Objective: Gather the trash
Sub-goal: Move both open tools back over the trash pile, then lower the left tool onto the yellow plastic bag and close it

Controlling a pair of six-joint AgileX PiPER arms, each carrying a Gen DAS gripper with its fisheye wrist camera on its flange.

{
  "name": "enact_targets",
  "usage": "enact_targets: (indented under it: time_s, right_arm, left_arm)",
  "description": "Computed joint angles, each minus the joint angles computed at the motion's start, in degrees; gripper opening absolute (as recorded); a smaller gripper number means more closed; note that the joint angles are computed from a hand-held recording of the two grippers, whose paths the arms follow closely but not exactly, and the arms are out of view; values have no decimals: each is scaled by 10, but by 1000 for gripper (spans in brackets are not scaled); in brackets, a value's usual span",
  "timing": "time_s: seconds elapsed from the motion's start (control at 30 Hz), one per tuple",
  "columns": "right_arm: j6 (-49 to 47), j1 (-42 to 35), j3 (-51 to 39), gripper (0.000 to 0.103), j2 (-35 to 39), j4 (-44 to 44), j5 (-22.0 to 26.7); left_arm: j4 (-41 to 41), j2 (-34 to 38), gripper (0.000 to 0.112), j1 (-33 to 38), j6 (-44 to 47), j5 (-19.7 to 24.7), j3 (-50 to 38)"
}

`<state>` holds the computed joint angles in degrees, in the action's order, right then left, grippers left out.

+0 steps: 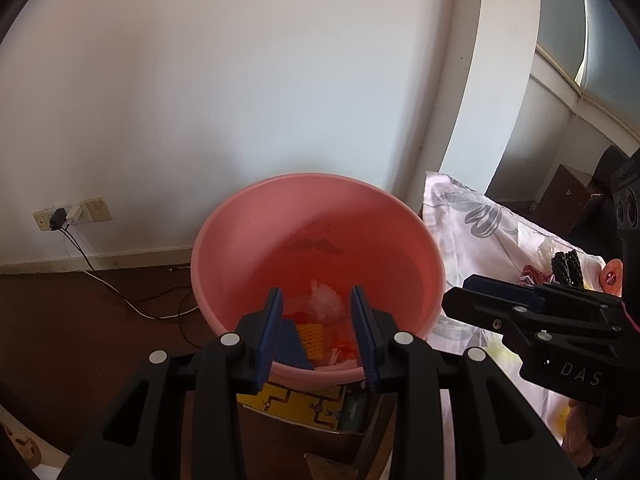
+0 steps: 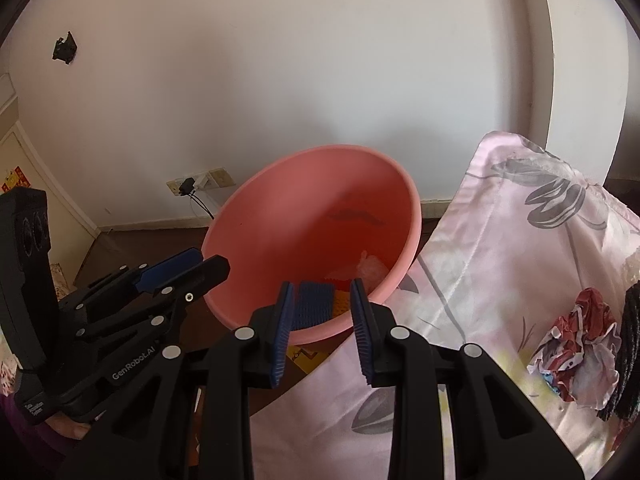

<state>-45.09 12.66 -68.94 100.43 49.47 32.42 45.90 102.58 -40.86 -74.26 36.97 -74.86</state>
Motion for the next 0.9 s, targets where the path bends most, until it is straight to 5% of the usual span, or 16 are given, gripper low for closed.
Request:
enact_targets:
  time_s: [0.57,0.8,0.9]
  right_arm:
    - [0,-125,151,30,-187,-42,-18]
    - [-26,-235,191,30,-237,-38,-1]
    - [-39,-284,207,30,-252,-29,4]
  left_arm:
    - [-39,33,35,-63,72,-53,-71]
    - [-140,68,42,-90,213,-106,-118]
    - [-242,81,45,-95,328,-127,-136]
